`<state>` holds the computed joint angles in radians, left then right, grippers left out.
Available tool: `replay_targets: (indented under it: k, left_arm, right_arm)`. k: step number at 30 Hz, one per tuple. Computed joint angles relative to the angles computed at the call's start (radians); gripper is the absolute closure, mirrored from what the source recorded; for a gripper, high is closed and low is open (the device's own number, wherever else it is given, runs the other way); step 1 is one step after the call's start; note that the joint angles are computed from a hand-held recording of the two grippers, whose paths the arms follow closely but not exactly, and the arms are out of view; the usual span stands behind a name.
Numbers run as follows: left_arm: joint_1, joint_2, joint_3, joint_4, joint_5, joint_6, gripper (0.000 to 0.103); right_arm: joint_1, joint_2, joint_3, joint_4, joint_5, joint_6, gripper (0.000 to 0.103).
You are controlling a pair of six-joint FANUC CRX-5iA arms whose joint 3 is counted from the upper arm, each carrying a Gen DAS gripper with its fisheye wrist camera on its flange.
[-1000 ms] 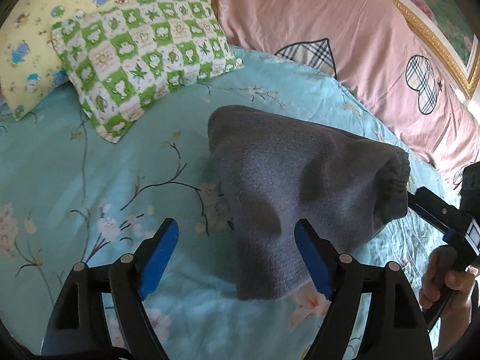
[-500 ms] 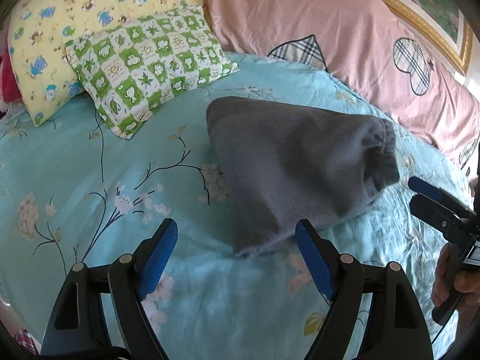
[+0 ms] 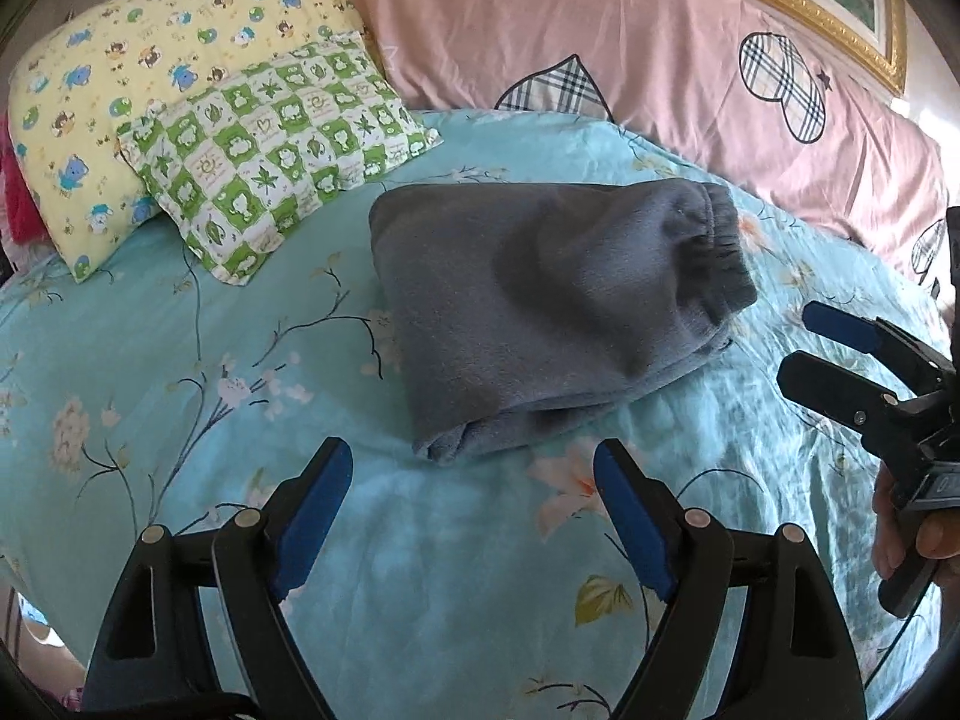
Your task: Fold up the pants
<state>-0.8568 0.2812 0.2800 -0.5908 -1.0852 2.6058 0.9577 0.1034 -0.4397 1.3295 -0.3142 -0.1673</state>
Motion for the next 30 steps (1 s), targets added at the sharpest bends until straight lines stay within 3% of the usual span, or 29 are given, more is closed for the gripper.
replay_targets:
  k: [7,19,30]
  left_arm:
    - [-0.020,0.018,0.025,-0.035,-0.039,0.010,0.019]
    - [-0.011,0.031,0.023,-0.035,-0.039,0.017,0.019]
    - [-0.011,0.047,0.029,-0.050,-0.032,0.025,0.018]
  right_arm:
    - [0.020,0.003,0.003,-0.039,-0.037,0.034,0.003]
    - [0.049,0.035,0.039,-0.107,-0.085,0.135,0.003]
    - [0.041,0.042,0.031,-0.056,-0.088,0.102,0.003]
